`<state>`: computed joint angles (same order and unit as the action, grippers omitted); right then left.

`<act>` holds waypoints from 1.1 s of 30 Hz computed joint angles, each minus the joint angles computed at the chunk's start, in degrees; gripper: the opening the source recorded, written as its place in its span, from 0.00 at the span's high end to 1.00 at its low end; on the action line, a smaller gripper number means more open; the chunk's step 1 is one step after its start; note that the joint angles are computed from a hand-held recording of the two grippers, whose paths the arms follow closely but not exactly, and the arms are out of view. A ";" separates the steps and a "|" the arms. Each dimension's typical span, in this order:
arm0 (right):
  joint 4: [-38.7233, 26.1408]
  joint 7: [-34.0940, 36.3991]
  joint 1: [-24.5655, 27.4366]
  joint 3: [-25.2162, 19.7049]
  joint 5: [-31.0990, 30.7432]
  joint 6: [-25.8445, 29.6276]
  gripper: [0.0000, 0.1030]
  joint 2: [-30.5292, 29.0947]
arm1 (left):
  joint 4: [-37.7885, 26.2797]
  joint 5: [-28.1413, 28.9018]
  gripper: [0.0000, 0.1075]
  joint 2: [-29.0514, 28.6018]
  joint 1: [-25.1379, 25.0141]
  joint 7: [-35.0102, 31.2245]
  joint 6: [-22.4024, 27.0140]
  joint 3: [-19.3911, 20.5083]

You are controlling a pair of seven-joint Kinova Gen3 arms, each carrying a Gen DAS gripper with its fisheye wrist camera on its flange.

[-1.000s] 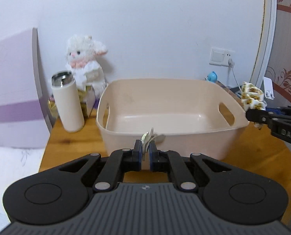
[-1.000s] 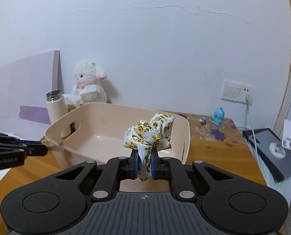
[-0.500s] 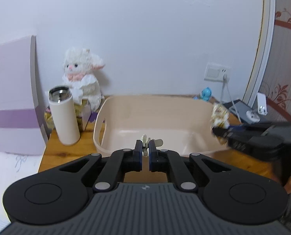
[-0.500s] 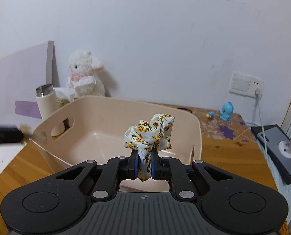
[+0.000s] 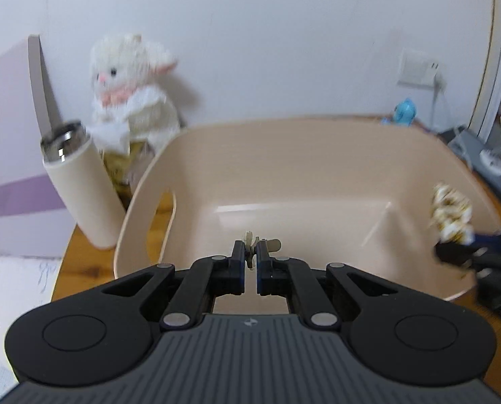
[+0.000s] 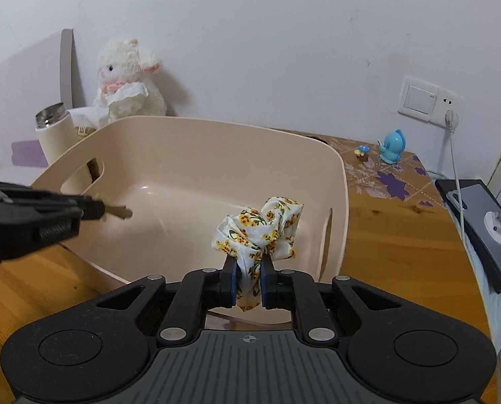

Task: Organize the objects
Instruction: 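Release the scrunchie and hair clip into the beige basket with both tools, then grasp the blue-and-white box with the left tool while the right tool grasps the green bag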

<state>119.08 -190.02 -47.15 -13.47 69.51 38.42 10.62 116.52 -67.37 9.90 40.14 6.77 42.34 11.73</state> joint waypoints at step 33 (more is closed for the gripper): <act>10.43 -21.59 -15.44 -12.04 0.36 17.60 0.04 -2.36 | 14.45 1.29 0.10 -9.07 7.24 12.31 10.88 13.03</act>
